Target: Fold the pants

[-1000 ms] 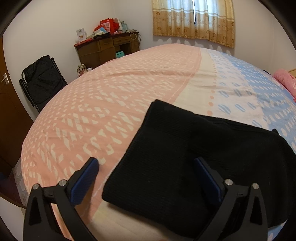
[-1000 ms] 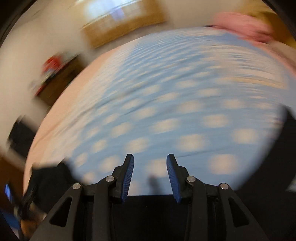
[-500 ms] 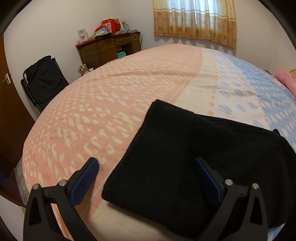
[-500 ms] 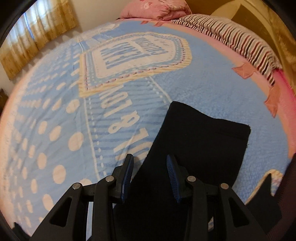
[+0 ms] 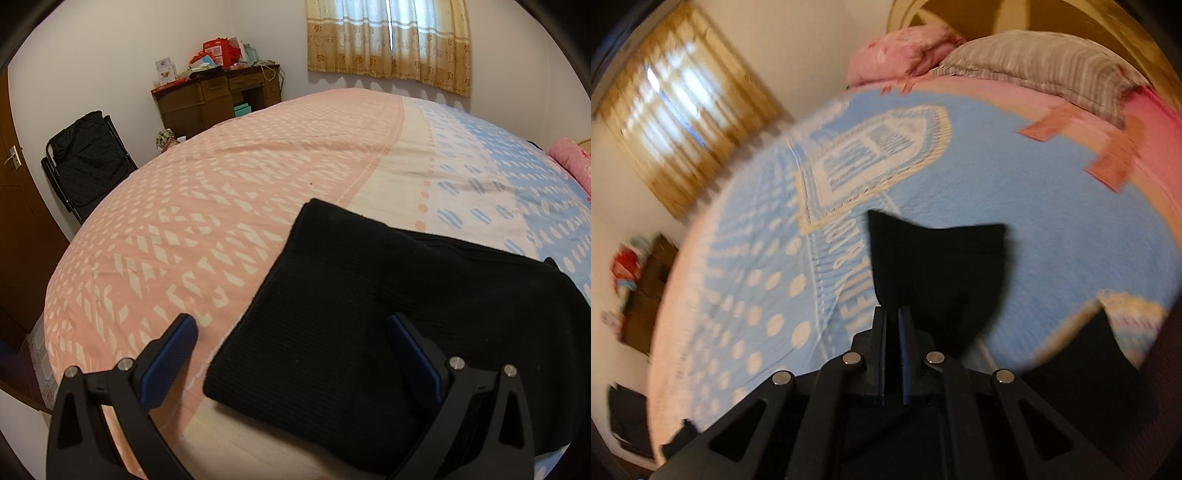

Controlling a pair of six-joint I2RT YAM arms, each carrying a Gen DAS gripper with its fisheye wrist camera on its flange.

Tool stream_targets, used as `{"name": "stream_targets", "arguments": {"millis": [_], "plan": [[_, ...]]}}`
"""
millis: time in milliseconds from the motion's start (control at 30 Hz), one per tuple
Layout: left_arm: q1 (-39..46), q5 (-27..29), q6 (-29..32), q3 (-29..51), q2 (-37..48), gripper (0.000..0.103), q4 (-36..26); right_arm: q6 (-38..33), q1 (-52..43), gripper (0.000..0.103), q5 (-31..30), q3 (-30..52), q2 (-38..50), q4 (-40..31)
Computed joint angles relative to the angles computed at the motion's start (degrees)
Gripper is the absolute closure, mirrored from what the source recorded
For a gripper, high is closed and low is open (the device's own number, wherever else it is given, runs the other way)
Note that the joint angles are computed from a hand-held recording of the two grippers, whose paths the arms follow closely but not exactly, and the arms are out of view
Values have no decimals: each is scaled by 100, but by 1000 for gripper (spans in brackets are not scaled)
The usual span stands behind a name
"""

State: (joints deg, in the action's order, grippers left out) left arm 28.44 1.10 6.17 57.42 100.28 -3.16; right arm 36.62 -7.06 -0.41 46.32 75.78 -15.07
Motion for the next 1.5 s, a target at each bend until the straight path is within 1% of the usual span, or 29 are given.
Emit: {"name": "stream_targets", "arguments": {"millis": [100,233,300,433,500,567,633,667,700,733,767,800,833,900,933,1033,1100,1133,1167,1200,1233,1333,1400,1467,1500], "plan": [[3,4,-1,9,3,0,-4,173,-136,98,-10,-888,-1382,-219],[1,2,-4,9,3,0,-6,571,-622,98,-245,-2023,-3264,-848],[0,1,-5,6,4,0,-1,575,-829,97,-363,-2393,-3896,-1197],[-2,-4,-8,4,3,0,1,493,-1360,96,-892,-2878,-4616,-1566],[0,-3,-6,7,7,0,2,421,-1556,95,-1015,-2956,-4734,-1663],[6,1,-3,7,-4,0,-9,311,-1918,95,-1343,-2934,-4669,-1771],[6,1,-3,7,-4,0,-9,29,-2490,95,-1718,-2833,-4720,-2034],[6,1,-3,7,-4,0,-9,-162,-2879,95,-1912,-2781,-4927,-2242],[3,-5,-3,7,-2,0,-8,-300,-3171,95,-1948,-2681,-5107,-2446],[3,-5,-3,7,-2,0,-8,-509,-3466,94,-1813,-2524,-5371,-2735],[1,-14,-2,14,-3,0,-13,-654,-3522,94,-1530,-2404,-5519,-2858],[-2,-21,-6,20,-9,0,-24,-723,-3298,90,-960,-2260,-5623,-2966],[-4,-23,-8,26,-11,0,-35,-721,-2795,89,-125,-2118,-5618,-3038],[-3,-10,-16,40,-8,0,-63,-530,-1695,89,1190,-1937,-5421,-3132],[0,4,-20,64,-2,0,-102,-463,-1310,89,1474,-1911,-5321,-3101],[36,97,-103,252,-3,0,-442,-56,451,89,2175,-1824,-4790,-2797],[65,216,-184,391,-89,1,-832,274,1675,89,2468,-1755,-4196,-2275],[73,298,-187,372,-181,1,-903,368,2239,89,2605,-1674,-3833,-1988],[80,417,-151,286,-335,1,-908,306,2805,89,2634,-1551,-3312,-1530],[68,541,-79,142,-565,1,-876,122,3087,89,2466,-1447,-2860,-1100],[42,642,-5,8,-758,1,-825,-146,3441,89,2168,-1245,-2253,-628],[-184,989,300,-441,-1346,1,-675,-773,4277,89,1655,-445,-532,257],[-507,1089,578,-638,-1561,1,-697,-1110,4622,89,1399,290,652,567],[-926,950,697,-875,-1700,1,-584,-1332,4903,89,1617,1053,1678,544],[-1033,942,713,-881,-1692,1,-626,-1299,5011,89,1765,1400,2107,432]]}}
